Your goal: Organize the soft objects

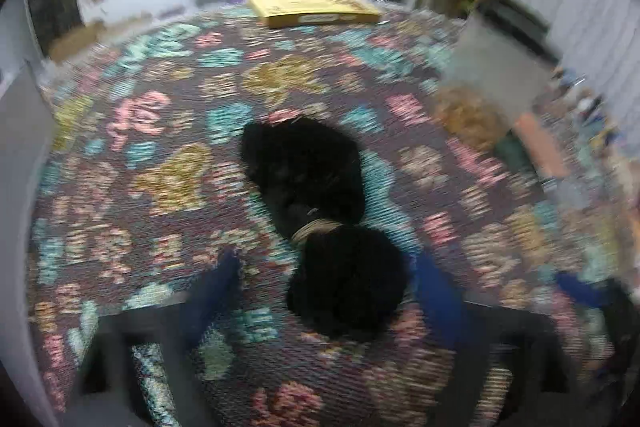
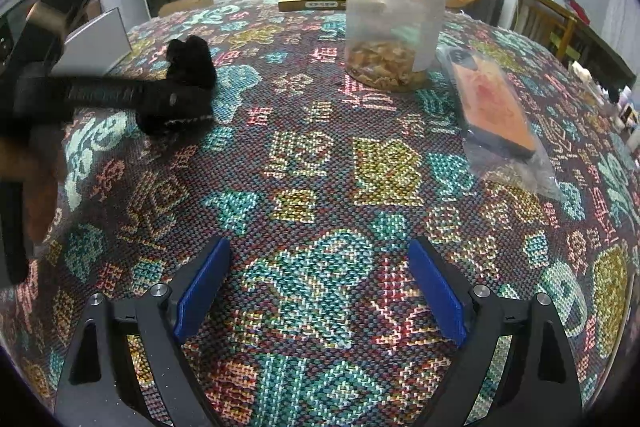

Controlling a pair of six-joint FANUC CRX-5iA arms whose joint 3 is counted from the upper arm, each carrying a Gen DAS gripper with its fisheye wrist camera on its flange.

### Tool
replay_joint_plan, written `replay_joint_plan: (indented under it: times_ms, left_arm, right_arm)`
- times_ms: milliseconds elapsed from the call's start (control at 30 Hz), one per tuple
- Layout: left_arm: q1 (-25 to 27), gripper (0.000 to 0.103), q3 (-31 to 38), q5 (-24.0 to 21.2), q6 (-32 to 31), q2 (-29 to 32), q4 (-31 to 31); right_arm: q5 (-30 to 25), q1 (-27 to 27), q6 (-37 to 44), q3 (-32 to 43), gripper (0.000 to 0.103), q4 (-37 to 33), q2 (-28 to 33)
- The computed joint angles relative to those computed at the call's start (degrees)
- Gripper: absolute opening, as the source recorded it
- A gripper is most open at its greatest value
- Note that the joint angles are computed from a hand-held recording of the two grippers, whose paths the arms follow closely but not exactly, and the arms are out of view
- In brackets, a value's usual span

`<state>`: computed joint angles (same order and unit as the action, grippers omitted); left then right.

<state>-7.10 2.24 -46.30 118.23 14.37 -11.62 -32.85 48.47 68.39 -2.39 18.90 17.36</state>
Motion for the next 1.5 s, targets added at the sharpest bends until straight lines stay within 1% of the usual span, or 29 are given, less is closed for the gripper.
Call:
replay_joint_plan:
  times_ms: [33,67,100,167,633,700,833,900,967,1033,1100,1133,1167,1200,1233,1367,1467,1500]
  left_arm:
    - [-1.0,0.103,1.2,-1.3,2.2,1.0,-2.9]
    - [-2.1,0.103,1.2,-0.1,3.2,1.0,-6.4]
    - [-2.0,0.103,1.2,0.1,3.4,0.9,-6.8]
    - [-1.0,0.103,0.6,0.9,3.1,0.6,-5.5]
    - [-1.3,0.103,1.1,0.4,3.6,0.9,-6.1]
    - [-1.3,0.103,1.0,0.4,3.6,0.8,-6.1]
    - [-1.3,0.103,1.0,0.4,3.7,0.8,-6.1]
    - [-1.3,0.103,1.0,0.4,3.7,0.8,-6.1]
    - [-1.3,0.103,1.0,0.4,3.6,0.8,-6.1]
    - [-1.2,0.103,0.9,0.3,3.5,0.7,-6.1]
    - [-1.2,0.103,0.9,0.4,3.6,0.7,-6.1]
    - [-1.2,0.103,0.9,0.4,3.6,0.7,-6.1]
    - [-1.3,0.103,1.0,0.3,3.6,0.7,-6.1]
    - [-1.2,0.103,0.9,0.4,3.6,0.7,-6.1]
    - [-1.2,0.103,0.9,0.4,3.5,0.7,-6.1]
    - [-1.2,0.103,0.9,0.4,3.5,0.7,-6.1]
    - [-1.3,0.103,1.0,0.4,3.6,0.8,-6.1]
    - [-1.3,0.103,1.0,0.4,3.6,0.8,-6.1]
  right_arm:
    - [0.0,0.0,0.0,0.0,0.092,-0.1,0.0]
    - [0.0,0.0,0.0,0.0,0.092,0.0,0.0]
    - [0.0,0.0,0.0,0.0,0.092,0.0,0.0]
    - [0.1,-0.1,0.2,0.0,0.092,-0.3,-0.1]
    - [0.1,-0.1,-0.4,-0.1,0.092,0.4,0.0]
    - [0.2,0.0,-1.7,-0.6,0.092,1.8,-0.1]
    - [1.1,-0.4,-8.7,-2.3,0.092,6.5,-0.5]
    - [1.7,-0.9,-13.8,-3.6,0.092,9.6,-0.9]
    - [1.8,-1.3,-15.9,-3.9,0.092,10.1,-1.1]
    - [0.9,-1.3,-21.9,-5.1,0.092,15.5,-0.9]
    - [-0.9,-1.3,-31.8,-7.7,0.091,26.7,-1.0]
    - [-2.2,-1.3,-35.5,-8.6,0.091,30.9,-0.9]
    - [-3.3,-1.3,-37.9,-9.1,0.092,33.6,-0.8]
    - [-4.0,-1.4,-38.2,-8.8,0.092,33.3,-0.6]
    - [-4.5,-1.6,-36.4,-7.7,0.092,30.6,-0.2]
    - [-3.6,-2.2,-33.5,-6.5,0.092,25.9,-0.3]
    - [-1.8,-3.4,-29.2,-4.8,0.092,18.0,-0.6]
    - [-1.5,-3.7,-29.7,-5.0,0.092,18.1,-0.6]
